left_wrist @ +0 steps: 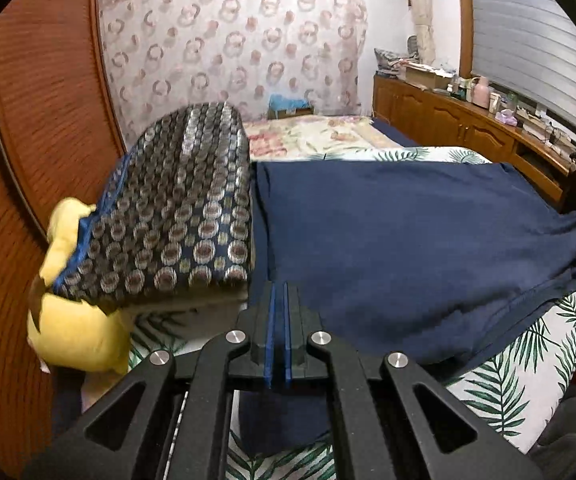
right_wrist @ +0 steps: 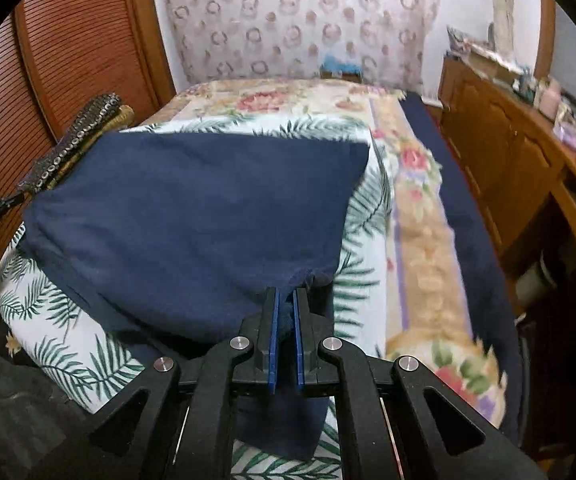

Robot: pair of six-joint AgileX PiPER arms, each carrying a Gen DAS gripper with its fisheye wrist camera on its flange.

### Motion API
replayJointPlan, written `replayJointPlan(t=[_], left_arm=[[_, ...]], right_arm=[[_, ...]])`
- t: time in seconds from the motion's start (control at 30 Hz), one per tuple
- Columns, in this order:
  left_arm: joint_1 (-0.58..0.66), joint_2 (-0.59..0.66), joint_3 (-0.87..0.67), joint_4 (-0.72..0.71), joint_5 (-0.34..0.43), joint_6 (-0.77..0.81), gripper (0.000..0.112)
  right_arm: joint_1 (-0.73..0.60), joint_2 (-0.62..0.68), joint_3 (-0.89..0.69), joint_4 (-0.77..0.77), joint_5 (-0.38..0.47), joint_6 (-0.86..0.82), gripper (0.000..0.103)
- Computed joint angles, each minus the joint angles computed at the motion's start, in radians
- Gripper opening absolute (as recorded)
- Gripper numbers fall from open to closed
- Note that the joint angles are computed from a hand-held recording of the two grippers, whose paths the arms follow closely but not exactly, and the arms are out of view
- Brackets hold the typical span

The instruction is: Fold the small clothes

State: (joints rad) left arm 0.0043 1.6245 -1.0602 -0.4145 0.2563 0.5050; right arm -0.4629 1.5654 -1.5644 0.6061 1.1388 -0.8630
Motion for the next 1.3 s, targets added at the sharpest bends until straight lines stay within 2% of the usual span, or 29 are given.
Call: replayJointPlan(t=[0.03,0.13,0.2,0.3,0.4,0.5,0.73,1.03,1.3], left_arm=[[0.011,0.002,-0.002,-0.05,0.013,0.042,0.015],[0.029,-0.003,0.013,-0.133,0.013,0.117,0.042],[0.037,0.001,0.015,-0.169,0.022,0.151,0.044],[0.049,0.033,-0.006,-0.169,0.05,0.153,0.057],[0.047,0.078,-0.033,-0.1,0.076,0.083,0.058],[0.041,0.11,-0.049,-0.032,0.087,0.008,0.058],[0.052,0.129,-0.052,-0.031,0.107,-0.001,0.059],[0.037,0.134,-0.05,0.028,0.097,-0.051,0.06],[0.037,0.142,-0.059,0.035,0.097,-0.057,0.061]], right_arm=[[0.01,0.007,0.001,-0.015,-0.019,0.014,0.007],[0.025,0.013,-0.021,-0.035,-0.051,0.034,0.024],[0.041,-0.011,0.005,-0.048,-0.095,0.046,0.048],[0.088,-0.083,0.099,-0.034,-0.179,0.042,0.057],[0.134,-0.113,0.186,-0.015,-0.262,0.015,0.058],[0.192,-0.087,0.231,0.003,-0.315,-0.016,0.058],[0.293,-0.013,0.289,-0.02,-0.416,-0.027,0.058],[0.306,-0.039,0.332,-0.026,-0.458,-0.058,0.061],[0.298,-0.058,0.326,-0.028,-0.428,-0.06,0.065]])
